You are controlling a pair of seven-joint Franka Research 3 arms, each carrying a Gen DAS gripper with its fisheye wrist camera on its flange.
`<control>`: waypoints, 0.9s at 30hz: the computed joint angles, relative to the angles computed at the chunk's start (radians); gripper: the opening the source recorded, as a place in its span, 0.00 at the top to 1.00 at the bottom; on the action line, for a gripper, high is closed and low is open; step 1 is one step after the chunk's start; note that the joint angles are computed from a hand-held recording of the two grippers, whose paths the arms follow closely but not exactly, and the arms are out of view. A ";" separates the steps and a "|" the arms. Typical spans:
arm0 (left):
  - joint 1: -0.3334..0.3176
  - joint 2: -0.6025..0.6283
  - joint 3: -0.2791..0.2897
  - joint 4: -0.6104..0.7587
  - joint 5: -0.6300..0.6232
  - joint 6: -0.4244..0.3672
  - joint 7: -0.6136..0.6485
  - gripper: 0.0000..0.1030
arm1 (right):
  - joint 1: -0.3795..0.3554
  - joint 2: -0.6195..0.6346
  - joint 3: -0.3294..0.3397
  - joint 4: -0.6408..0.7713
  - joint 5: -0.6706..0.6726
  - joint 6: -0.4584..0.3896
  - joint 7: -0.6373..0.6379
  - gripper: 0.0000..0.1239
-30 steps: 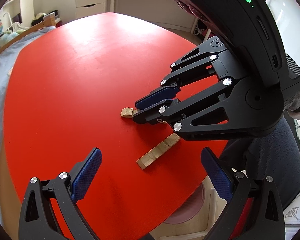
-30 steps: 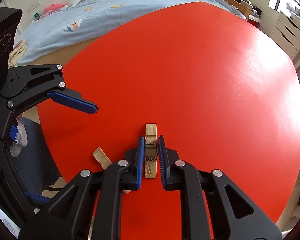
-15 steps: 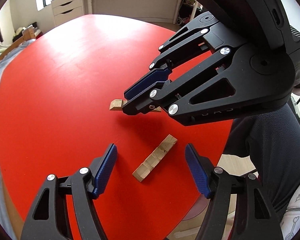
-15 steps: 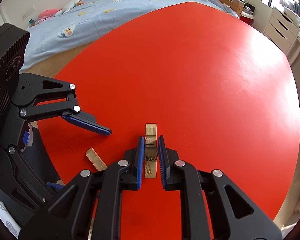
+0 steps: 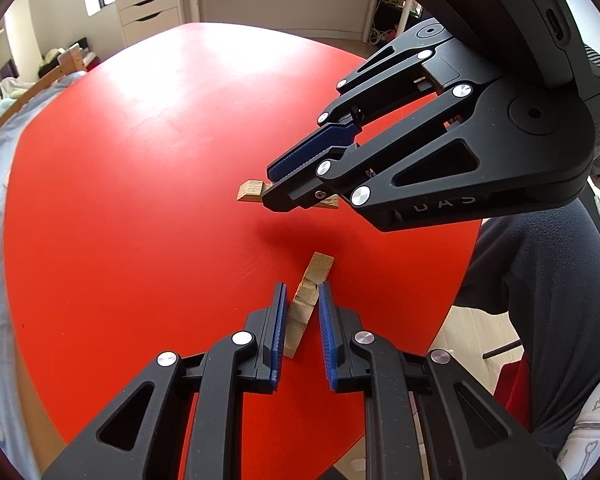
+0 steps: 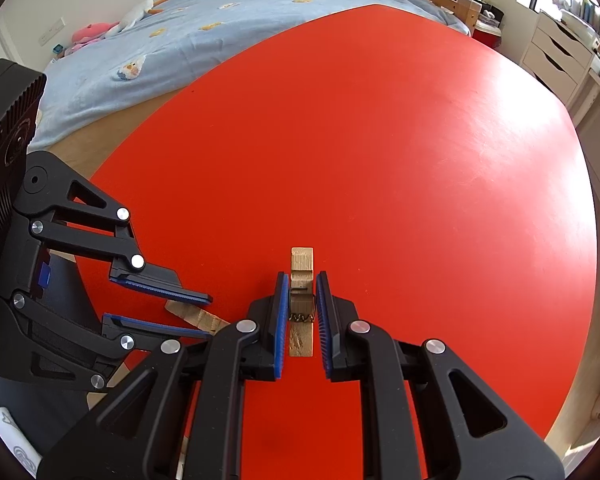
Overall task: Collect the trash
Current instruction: 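Close the left tool on the remaining clothespins while the right tool holds its clothespin, then carry both clothespin loads over the wastebasket and open both tools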
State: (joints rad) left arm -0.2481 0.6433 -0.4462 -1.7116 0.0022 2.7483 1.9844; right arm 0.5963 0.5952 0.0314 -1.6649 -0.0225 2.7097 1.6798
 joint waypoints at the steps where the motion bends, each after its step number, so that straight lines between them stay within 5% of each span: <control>1: -0.005 0.004 0.005 0.011 0.000 -0.006 -0.010 0.89 | 0.001 -0.002 -0.002 -0.003 0.000 0.002 0.004 0.89; 27: 0.032 -0.213 -0.029 -0.223 -0.060 0.152 -0.215 0.89 | 0.067 -0.258 -0.057 -0.319 -0.159 0.161 0.263 0.89</control>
State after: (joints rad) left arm -0.2166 0.4306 -0.4749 -1.9342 -0.0580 2.9002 1.7699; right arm 0.6635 0.3372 -0.0260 -1.9835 -0.1811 2.8709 1.9427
